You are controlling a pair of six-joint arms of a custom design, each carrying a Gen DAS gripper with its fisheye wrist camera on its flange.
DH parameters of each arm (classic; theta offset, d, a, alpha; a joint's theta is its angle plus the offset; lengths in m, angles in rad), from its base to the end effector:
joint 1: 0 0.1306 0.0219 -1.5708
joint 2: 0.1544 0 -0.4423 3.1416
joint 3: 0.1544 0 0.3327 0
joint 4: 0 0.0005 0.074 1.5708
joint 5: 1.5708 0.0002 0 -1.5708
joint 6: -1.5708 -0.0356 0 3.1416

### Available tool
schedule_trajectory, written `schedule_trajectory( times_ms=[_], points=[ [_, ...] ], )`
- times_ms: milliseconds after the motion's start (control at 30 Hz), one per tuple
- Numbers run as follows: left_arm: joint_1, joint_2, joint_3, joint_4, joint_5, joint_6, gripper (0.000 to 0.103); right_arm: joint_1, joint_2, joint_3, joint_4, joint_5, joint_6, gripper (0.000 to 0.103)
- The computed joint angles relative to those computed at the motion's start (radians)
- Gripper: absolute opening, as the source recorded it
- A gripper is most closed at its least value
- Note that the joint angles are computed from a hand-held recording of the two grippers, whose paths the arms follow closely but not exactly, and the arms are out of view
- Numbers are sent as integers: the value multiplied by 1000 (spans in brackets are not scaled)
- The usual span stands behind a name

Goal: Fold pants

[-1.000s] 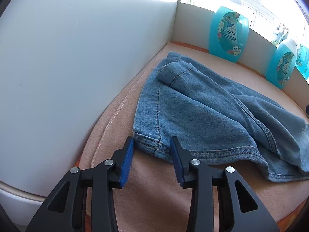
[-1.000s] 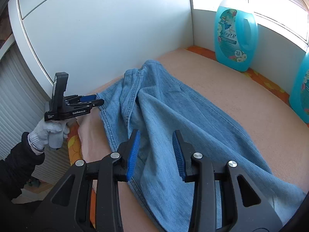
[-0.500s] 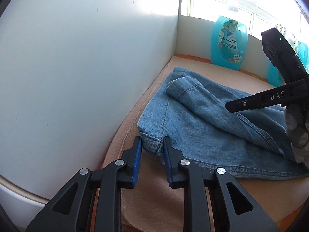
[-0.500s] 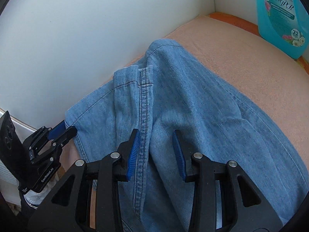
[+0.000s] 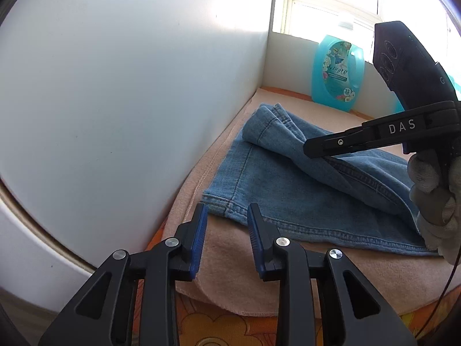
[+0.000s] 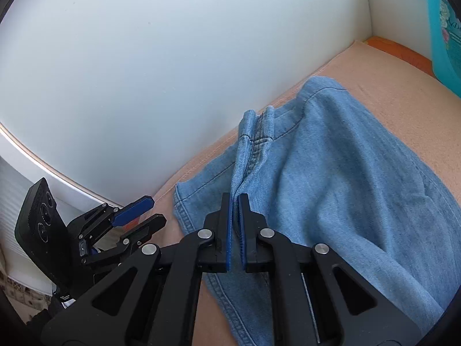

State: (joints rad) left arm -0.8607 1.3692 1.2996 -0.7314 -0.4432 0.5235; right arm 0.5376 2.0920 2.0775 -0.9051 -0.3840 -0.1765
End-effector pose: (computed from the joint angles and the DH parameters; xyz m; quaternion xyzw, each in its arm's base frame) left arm 0.2763 -0.2988 0.4729 0.0704 0.9052 -0.0769 0.4120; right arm 0.5911 0.3674 0.3857 -0.2271 0.9040 0.2791 0.2310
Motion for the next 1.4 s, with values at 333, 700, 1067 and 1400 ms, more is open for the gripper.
schedule_trajectory(
  times_ms=[333,700,1067,1400],
  points=[
    [-62,-65,-35,-21,-29,48,27,61,75,99,-184,-81,93,9],
    [-48,9,53,71,85,-87,27,-107,-268,-310,51,-31,47,10],
    [-123,132,165,34,224,-194,27,-325,-420,-446,-58,210,147,10],
    [-142,185,182,-49,217,-171,27,-367,-160,-206,-246,135,372,10]
  ],
)
